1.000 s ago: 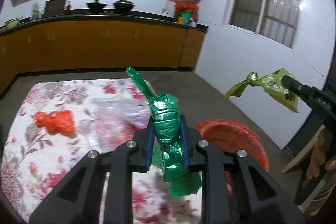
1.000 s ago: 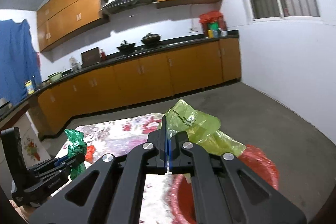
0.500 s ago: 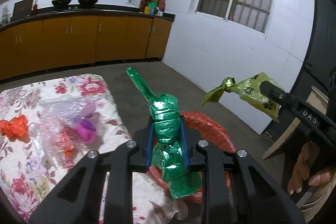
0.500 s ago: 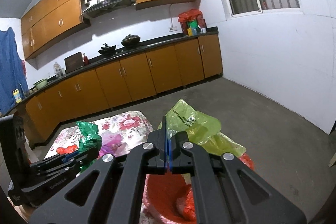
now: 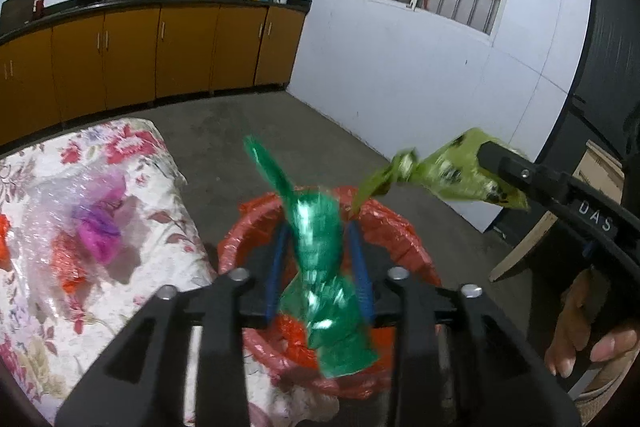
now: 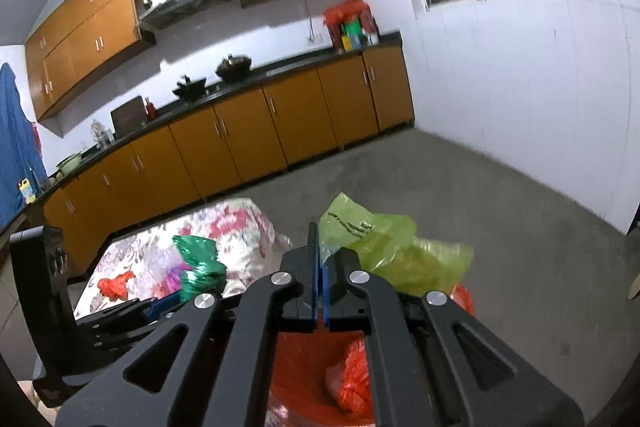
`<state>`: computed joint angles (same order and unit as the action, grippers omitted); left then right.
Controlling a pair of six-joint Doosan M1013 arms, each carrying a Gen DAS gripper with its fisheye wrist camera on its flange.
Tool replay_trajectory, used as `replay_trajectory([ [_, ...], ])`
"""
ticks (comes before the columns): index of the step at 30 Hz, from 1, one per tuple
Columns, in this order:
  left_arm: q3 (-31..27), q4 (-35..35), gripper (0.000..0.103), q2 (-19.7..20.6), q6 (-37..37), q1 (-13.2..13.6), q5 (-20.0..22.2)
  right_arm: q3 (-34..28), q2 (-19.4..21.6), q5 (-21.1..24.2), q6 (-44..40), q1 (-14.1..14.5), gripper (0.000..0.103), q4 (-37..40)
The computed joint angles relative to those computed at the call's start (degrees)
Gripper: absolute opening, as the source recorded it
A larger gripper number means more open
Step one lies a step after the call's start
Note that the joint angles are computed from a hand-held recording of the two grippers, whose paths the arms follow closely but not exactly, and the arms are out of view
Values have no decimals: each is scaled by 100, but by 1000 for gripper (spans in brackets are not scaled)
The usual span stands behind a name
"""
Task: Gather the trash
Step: 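Carry both green bags over the orange basket and open both tools to drop them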
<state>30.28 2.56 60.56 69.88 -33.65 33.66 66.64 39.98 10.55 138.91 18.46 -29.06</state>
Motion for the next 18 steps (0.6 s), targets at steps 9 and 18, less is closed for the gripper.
replay_trajectory([
  [9,38,387,43,64,-542,51,306,93,-1,134,313,-40,31,-136],
  [18,1161,2340,57,-515,-2485,73,66,3,24,252,508,69,31,-732],
])
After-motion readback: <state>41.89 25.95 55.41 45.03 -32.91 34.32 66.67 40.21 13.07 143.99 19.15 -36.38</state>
